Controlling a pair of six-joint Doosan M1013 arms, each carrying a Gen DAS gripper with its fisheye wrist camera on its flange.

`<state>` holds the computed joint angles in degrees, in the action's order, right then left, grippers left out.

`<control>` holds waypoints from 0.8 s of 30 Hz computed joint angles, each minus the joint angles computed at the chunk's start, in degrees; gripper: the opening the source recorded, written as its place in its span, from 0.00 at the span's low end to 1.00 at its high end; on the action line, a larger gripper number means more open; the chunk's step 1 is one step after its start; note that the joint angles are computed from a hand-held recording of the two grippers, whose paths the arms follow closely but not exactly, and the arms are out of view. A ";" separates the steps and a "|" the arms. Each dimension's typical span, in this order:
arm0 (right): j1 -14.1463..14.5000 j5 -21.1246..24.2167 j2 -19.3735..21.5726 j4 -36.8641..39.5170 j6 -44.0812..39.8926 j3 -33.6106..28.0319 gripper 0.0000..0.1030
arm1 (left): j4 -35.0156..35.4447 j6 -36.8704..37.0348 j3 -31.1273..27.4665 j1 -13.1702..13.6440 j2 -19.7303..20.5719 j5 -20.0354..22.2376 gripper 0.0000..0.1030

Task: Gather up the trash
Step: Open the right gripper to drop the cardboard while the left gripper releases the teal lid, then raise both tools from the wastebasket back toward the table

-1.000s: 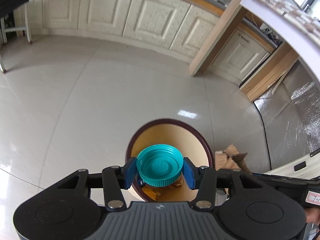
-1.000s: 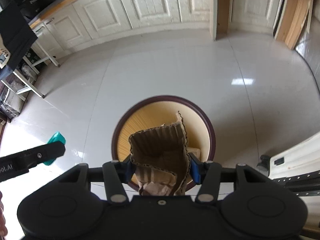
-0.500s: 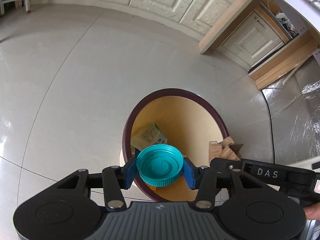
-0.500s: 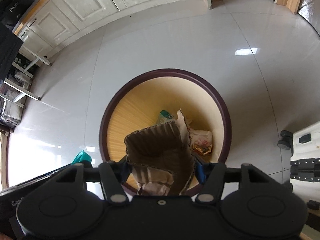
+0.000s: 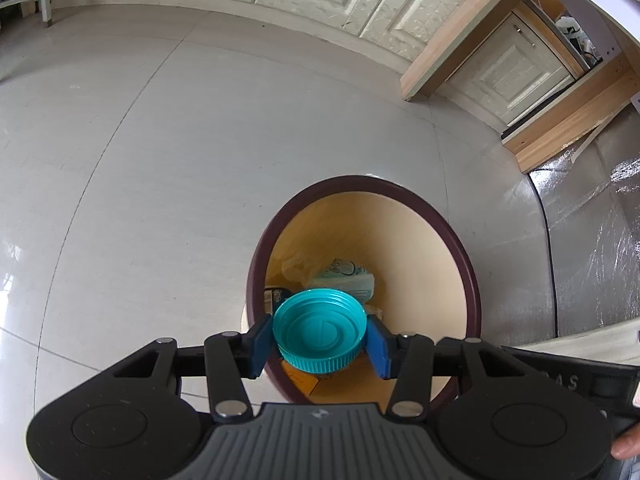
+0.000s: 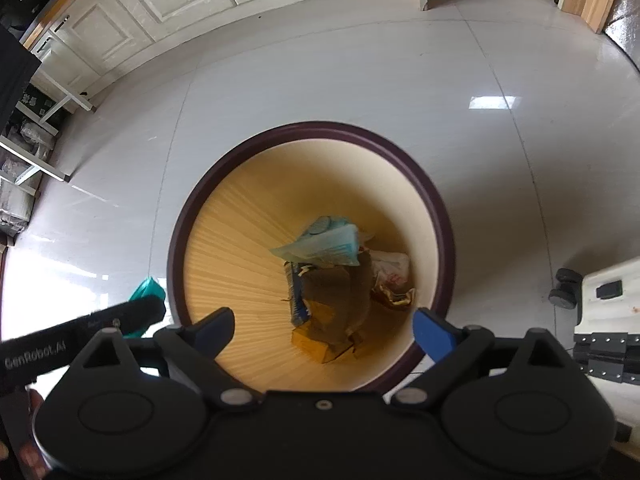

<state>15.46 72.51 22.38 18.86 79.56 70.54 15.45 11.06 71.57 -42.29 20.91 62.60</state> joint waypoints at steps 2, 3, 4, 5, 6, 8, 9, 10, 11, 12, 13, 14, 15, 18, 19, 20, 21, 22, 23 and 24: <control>-0.31 -0.38 -0.13 -0.05 -0.62 0.03 0.95 | 0.06 0.60 -0.43 0.06 0.44 -0.15 0.48; -0.48 -0.59 -0.18 0.00 -0.70 -0.01 0.95 | 0.00 1.07 -0.75 0.09 0.69 -0.02 0.48; -0.71 -0.72 -0.16 0.21 -0.63 -0.09 0.96 | -0.21 1.96 -1.35 0.17 1.12 0.35 0.48; -0.88 -0.81 -0.06 0.50 -0.38 -0.24 0.96 | -0.34 2.73 -1.72 0.19 1.37 0.68 0.48; -1.12 -0.86 -0.01 0.90 -0.09 -0.36 0.97 | -0.51 3.80 -2.26 0.28 1.74 1.09 0.48; -1.49 -1.06 0.07 1.47 0.36 -0.56 0.98 | -0.79 5.62 -3.20 0.33 2.42 1.91 0.49; -1.68 -1.43 0.02 1.70 0.69 -0.61 0.98 | -1.28 6.62 -3.71 0.52 2.81 2.15 0.49; -1.74 -1.65 0.05 1.89 1.06 -0.72 1.00 | -2.01 7.59 -4.15 0.68 3.19 2.22 0.49; -1.88 -1.95 0.01 2.12 1.47 -0.71 1.00 | -2.70 8.25 -4.32 0.81 3.41 2.03 0.49; -2.02 -2.26 -0.02 2.25 1.97 -0.74 1.00 | -3.38 8.87 -4.52 0.91 3.69 1.60 0.49; -2.13 -2.53 -0.03 2.33 2.40 -0.74 1.00 | -4.27 9.53 -4.65 1.05 3.92 1.00 0.54; -2.29 -2.66 -0.01 2.51 2.77 -0.80 1.00 | -4.87 9.70 -4.47 1.14 3.99 0.53 0.71; -2.43 -2.65 0.04 2.72 2.96 -0.86 1.00 | -4.98 9.41 -4.63 1.12 4.19 0.51 0.80; -2.64 -2.61 0.06 2.90 3.38 -0.87 1.00 | -4.42 9.87 -5.07 0.73 4.51 0.89 0.85; -2.66 -2.69 0.06 2.86 3.45 -0.84 1.00 | -4.67 10.26 -5.33 0.68 4.64 1.60 0.85; -2.74 -2.68 0.07 2.82 3.47 -0.81 1.00 | -4.84 10.57 -5.50 0.69 4.70 2.23 0.85; -2.80 -2.60 0.10 2.71 3.49 -0.85 1.00 | -4.95 10.90 -6.13 0.69 4.99 3.17 0.85; -2.80 -2.68 0.03 2.53 3.62 -0.79 1.00 | -4.87 11.08 -6.22 0.65 4.96 3.80 0.85; -2.86 -2.78 -0.01 2.38 3.70 -0.71 1.00 | -4.73 11.04 -6.15 0.61 4.83 4.29 0.87; -2.89 -2.77 -0.06 2.24 3.81 -0.65 1.00 | -4.59 10.86 -6.14 0.56 4.70 4.85 0.87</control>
<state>12.57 69.74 22.31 21.11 83.37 69.89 10.86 21.92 65.43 -41.73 25.61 67.45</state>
